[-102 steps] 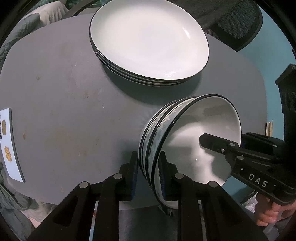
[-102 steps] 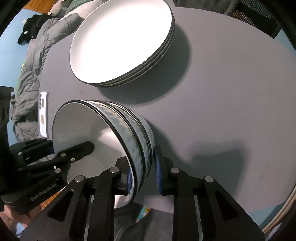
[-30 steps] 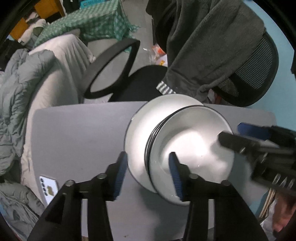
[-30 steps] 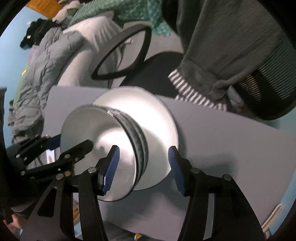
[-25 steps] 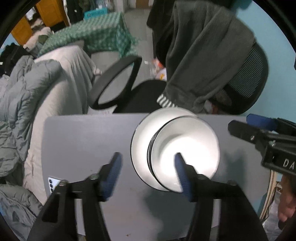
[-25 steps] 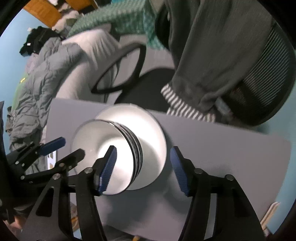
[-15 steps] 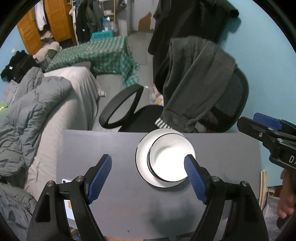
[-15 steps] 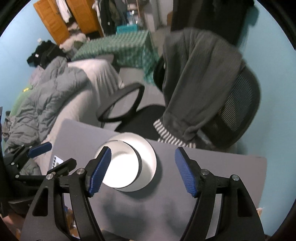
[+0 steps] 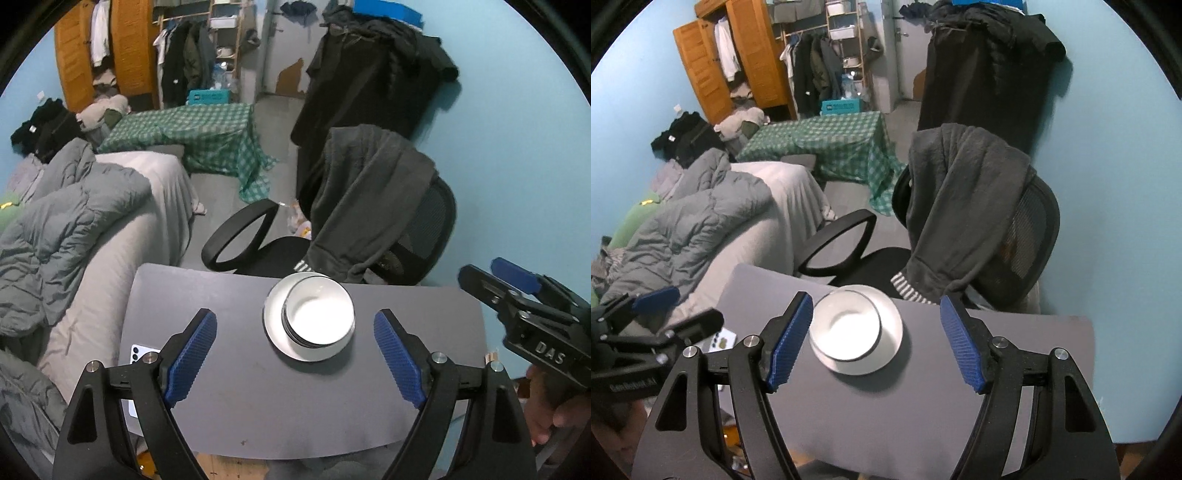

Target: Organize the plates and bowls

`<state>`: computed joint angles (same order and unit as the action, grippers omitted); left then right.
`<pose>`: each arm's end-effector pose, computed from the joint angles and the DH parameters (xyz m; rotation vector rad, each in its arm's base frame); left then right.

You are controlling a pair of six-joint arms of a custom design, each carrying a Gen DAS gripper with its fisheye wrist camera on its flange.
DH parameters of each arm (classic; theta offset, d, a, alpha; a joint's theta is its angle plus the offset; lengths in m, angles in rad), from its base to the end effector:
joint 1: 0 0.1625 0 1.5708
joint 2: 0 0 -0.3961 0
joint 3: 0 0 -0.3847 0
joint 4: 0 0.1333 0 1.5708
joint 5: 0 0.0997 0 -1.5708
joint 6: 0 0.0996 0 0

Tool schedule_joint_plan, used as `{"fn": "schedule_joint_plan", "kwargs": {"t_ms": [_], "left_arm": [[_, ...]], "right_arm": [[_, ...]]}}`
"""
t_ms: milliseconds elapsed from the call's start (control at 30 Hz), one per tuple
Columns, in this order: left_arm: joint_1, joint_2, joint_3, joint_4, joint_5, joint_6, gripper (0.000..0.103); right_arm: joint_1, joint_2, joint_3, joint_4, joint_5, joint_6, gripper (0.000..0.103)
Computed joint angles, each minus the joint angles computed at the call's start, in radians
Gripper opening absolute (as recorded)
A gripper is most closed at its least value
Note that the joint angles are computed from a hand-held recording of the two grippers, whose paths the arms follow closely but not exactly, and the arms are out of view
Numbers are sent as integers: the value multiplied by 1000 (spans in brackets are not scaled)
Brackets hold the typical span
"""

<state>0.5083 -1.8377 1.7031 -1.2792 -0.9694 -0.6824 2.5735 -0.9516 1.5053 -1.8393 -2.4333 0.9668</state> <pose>-0.2243 -0.3420 0.4995 0.5526 2.5375 -0.4853 0.5659 -0.2928 0.1925 0.1969 -2.3414 0.7126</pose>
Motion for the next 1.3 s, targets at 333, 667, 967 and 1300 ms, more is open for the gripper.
{"fn": "schedule_joint_plan", "kwargs": {"t_ms": [333, 667, 967, 1300], "left_arm": [[-91, -53, 29, 69, 23, -5, 88], [-95, -67, 30, 70, 7, 15, 88], [-78, -69, 22, 48, -18, 15, 88], [-67, -61, 7, 45, -19, 25, 88]], "right_arm": [[45, 7, -20, 71, -1, 99, 71], [57, 12, -29, 100, -9, 120, 71], [59, 10, -28, 104, -3, 120, 71], [67, 23, -39, 140, -13, 149, 71]]}}
